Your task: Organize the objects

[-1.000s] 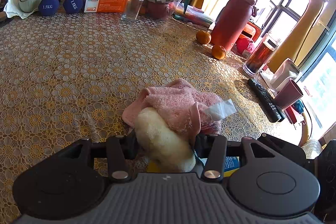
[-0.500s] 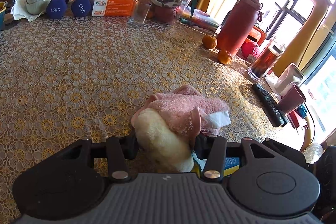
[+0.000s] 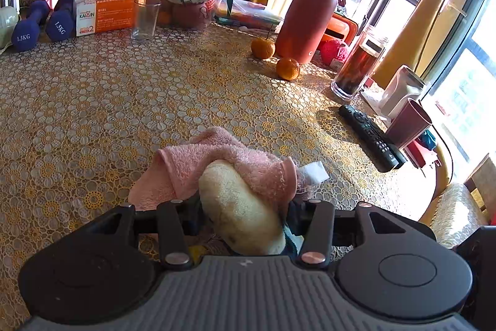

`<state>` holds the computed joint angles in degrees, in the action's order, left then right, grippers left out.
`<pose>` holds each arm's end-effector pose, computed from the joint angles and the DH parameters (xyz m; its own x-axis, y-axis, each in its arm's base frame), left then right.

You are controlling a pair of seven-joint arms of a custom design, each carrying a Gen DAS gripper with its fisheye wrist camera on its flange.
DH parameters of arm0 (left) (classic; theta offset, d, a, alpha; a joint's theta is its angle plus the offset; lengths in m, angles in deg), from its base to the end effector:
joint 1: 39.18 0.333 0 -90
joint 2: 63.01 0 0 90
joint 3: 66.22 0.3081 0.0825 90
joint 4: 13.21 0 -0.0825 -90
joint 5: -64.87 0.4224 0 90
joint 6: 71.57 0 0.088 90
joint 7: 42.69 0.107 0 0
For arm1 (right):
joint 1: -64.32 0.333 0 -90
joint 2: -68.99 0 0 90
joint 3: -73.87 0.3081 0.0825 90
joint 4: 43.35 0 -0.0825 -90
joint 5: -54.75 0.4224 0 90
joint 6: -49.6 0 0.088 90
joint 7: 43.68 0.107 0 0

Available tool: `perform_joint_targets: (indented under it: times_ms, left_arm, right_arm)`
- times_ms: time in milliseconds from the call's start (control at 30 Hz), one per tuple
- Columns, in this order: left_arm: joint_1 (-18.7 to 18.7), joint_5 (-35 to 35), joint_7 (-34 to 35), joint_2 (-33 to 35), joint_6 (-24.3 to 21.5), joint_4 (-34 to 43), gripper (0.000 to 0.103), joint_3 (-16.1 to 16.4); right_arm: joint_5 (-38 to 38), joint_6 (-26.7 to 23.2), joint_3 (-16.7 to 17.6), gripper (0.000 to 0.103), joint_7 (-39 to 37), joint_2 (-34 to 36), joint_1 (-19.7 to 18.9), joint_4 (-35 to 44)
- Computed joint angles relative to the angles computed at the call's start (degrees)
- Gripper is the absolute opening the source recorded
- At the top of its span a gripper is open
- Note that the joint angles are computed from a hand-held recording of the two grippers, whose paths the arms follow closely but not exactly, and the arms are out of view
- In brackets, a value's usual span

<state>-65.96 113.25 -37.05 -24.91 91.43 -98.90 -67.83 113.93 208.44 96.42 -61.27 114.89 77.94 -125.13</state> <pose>0.6678 -0.4009 0.3170 0.1249 -0.9405 0.3160 -0.6998 -0.3092 -0.6439 0.6895 0.3746 0.2560 0.9458 -0.2551 0.2010 0.0026 -0.6128 -0.7902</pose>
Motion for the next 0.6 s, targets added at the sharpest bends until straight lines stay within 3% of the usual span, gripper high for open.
perform_joint_targets:
  times_ms: [300, 467, 600]
  left_arm:
    - [-1.5, 5.6, -11.7, -5.4, 2.2, -8.6, 0.048, 3.4]
    - [-0.9, 9.8, -18.0, -8.5, 1.0, -12.9, 0.048, 2.9]
    - [0.8, 10.4, -19.7, -9.5, -0.3, -14.8, 0.048, 1.0]
  right_arm:
    - [-0.7, 0.0, -0.5, 0.073, 0.4, -0.3, 0.4, -0.4]
    - [-4.7, -6.3, -3.3, 0.076, 10.3, 0.5, 1.2, 2.3]
    - [-6.8, -14.5, -4.5, 0.087, 18.6, 2.4, 0.8, 6.9]
